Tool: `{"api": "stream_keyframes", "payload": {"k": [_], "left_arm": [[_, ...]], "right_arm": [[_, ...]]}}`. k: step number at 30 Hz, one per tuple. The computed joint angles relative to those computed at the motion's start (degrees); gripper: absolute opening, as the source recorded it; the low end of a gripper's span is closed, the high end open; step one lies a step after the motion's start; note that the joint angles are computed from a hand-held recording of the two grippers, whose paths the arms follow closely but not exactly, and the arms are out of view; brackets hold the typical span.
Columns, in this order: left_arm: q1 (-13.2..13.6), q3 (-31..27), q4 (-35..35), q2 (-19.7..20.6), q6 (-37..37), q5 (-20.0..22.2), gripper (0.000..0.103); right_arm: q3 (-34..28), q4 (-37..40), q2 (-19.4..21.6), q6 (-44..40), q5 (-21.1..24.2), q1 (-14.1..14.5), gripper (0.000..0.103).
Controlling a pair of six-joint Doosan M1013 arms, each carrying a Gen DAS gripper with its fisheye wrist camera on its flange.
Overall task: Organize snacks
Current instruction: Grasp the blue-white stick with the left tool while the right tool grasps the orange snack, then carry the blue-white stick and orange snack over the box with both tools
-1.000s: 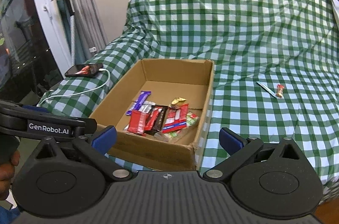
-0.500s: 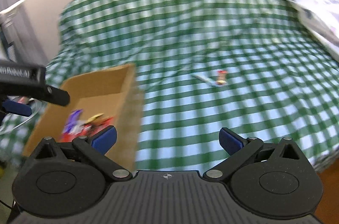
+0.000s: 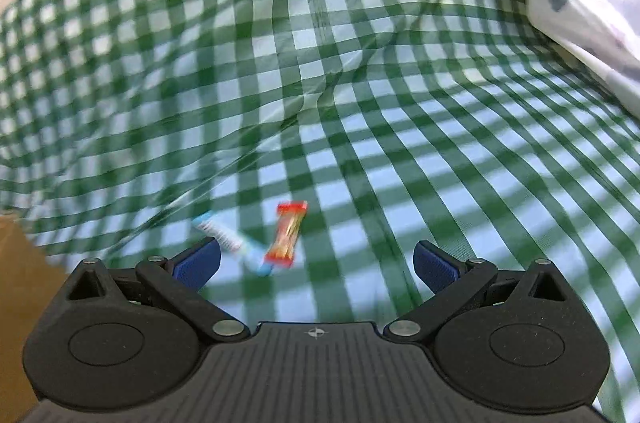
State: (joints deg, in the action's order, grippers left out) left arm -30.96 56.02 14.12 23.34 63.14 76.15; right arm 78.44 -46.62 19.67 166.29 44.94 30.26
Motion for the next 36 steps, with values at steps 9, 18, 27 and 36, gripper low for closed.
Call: {"api": "stream_keyframes", "payload": {"k": [9,18,27,36], "left_arm": [[0.04,-7.89,-2.0,9.37,0.83,0.91,0.103],[-0.1,-18.08,-9.15,19.5,-0.27,4.7,0.103],[-1.14,-18.38,-5.38,20.21,4.2,2.49,0.015],[0.41,-1.41,-10.03,6.82,8.43,-3.42,0.014]], "right_arm": [[-5.31,2.42,8.71,-14.25,-4.73,-3.47,0.086],[2.07,-0.85,4.26,-12.81,-10.81,-6.22,0.021],[3.02,-4.64,3.93,-9.79,-8.7,-5.09,0.021],[4.05,8.52,-0.75,-8.59,-7.34,-2.51,0.019]]}}
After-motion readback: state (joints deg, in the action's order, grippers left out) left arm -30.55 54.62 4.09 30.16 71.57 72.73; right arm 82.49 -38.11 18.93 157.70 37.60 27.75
